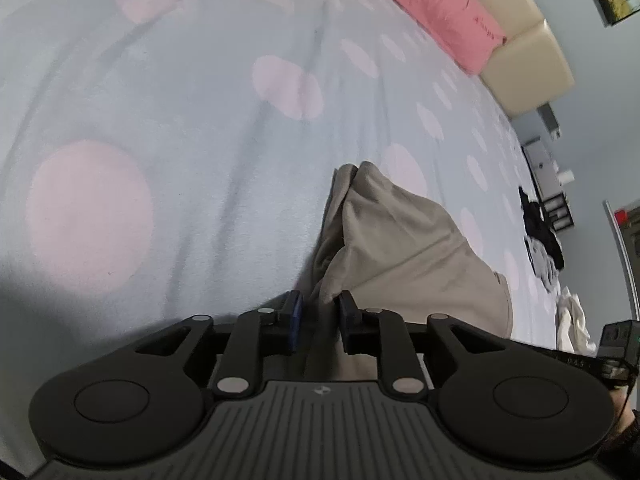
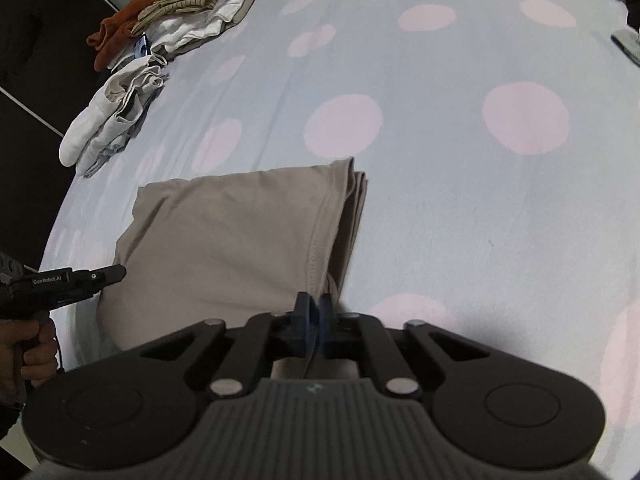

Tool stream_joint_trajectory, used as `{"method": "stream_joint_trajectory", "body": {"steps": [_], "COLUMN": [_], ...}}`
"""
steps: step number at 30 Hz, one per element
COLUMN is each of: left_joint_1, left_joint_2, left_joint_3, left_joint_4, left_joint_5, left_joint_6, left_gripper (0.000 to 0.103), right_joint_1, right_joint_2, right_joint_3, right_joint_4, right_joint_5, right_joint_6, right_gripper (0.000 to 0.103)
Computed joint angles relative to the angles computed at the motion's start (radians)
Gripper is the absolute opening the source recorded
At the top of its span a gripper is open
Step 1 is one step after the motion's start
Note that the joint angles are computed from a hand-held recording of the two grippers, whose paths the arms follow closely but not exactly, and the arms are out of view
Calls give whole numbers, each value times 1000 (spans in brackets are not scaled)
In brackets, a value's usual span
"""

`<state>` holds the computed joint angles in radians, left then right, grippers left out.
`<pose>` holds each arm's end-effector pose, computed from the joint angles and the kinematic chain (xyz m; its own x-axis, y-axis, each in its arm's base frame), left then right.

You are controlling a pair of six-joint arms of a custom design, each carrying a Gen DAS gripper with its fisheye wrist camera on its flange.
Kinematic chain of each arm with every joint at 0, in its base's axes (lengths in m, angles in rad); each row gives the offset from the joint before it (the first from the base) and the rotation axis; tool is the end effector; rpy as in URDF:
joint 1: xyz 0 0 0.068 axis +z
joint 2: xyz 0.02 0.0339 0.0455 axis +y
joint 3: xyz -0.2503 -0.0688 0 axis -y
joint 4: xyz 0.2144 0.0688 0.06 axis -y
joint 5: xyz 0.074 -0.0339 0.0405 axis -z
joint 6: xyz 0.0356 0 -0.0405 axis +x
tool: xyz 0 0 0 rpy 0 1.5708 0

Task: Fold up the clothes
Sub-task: 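Carry the folded shirt with both tools to the stack of clothes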

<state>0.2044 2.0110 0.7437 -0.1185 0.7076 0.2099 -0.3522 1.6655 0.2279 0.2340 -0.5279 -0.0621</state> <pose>0.2657 0.0315 0.0539 -0.9491 -0.0350 -0.3130 0.1642 0.7931 -0.5866 0.1650 -0.0415 0.0604 -0.8823 0.2672 -0.3875 0.0737 0.8915 0.4470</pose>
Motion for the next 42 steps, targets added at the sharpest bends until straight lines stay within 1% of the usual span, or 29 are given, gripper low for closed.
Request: {"method": "stream_joint_trajectory", "body": {"steps": [1,2,4,6,9,11,14,16,17,18,19,20,21,22,23,24,25,28,30,32,35,36,38,39,40,41,42], "left_joint_1": [-3,-2,-9,-20,-57,-93,-136,-156,-169,-182,-195,-206,-207,-201,-194,-185,-174,-149,-168,-184,-177,-173,-152,-136,-115,-94,-74], "left_joint_2": [-12,-33,-74,-85,-46,-3,61,69,68,71,82,94,100,99,95,92,99,124,159,188,193,182,147,128,112,100,97], "left_joint_3": [25,32,41,56,113,155,199,187,176,176,192,209,213,204,193,184,191,220,269,297,296,292,281,276,272,274,290], "left_joint_4": [-46,-63,-73,-65,-60,-49,0,74,113,130,117,99,98,116,139,165,175,194,137,107,125,124,108,93,69,37,-17], "left_joint_5": [-11,-21,-36,-34,-11,-14,-14,2,2,-8,-21,-35,-36,-26,-19,-13,-2,20,-19,-52,-48,-53,-68,-68,-50,-31,-7], "left_joint_6": [25,52,95,124,125,102,39,9,8,19,38,52,53,45,33,14,-9,-69,-37,-16,-42,-54,-65,-60,-42,-20,10], "left_gripper": [23,25,30,37,38,38,37,37,35,24,15,2,2,2,2,2,2,2,2,3,6,11,20,21,21,21,23], "right_joint_1": [-12,-29,-61,-93,-109,-92,-59,-44,-40,-34,-25,-17,-10,1,12,23,20,0,-9,3,25,29,11,-3,-23,-43,-67], "right_joint_2": [-2,-12,-39,-36,-19,4,70,123,149,172,194,209,221,224,227,230,230,241,256,272,307,317,316,305,281,255,226], "right_joint_3": [5,5,-3,7,14,19,38,58,69,82,98,115,130,132,132,132,125,100,95,113,131,134,132,129,120,110,99], "right_joint_4": [-12,-20,-20,-23,21,71,170,227,254,273,279,270,259,263,271,278,299,381,422,410,404,407,405,392,374,354,330], "right_joint_5": [-13,-31,-61,-82,-89,-77,-53,-41,-39,-38,-35,-35,-35,-23,-9,5,4,-15,-29,-11,23,29,15,1,-13,-27,-47], "right_joint_6": [0,-4,1,4,32,56,104,136,150,159,165,164,157,151,146,140,145,168,183,185,183,187,210,219,218,215,200], "right_gripper": [28,42,50,52,52,52,51,51,51,50,46,42,35,18,12,11,4,4,4,4,4,4,11,17,36,47,47]}}
